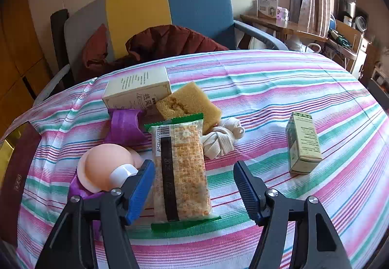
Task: Organize objects
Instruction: 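Return both grippers to the item cluster, then grasp the cracker packet with the right gripper while the left grasps the purple pouch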
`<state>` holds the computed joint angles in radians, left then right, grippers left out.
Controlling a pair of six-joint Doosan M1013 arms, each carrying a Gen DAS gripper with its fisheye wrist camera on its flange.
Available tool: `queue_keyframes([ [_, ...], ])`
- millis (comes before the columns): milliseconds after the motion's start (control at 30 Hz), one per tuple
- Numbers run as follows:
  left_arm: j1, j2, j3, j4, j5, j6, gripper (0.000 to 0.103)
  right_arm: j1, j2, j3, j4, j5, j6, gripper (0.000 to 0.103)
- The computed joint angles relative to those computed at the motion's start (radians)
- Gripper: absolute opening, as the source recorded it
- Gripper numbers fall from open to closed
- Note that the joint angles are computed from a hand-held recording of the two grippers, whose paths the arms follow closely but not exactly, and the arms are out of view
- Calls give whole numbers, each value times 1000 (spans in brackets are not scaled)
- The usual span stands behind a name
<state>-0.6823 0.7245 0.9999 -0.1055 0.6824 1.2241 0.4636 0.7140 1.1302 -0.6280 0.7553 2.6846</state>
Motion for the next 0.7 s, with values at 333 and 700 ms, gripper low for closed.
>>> queue_keyframes([
  [333, -11, 74, -125, -36, 106, 71, 69, 0, 2, 28, 1, -66, -16, 43],
  [700, -32, 290, -518, -55, 306, 172, 72, 28, -43, 124, -205, -47, 300, 43],
])
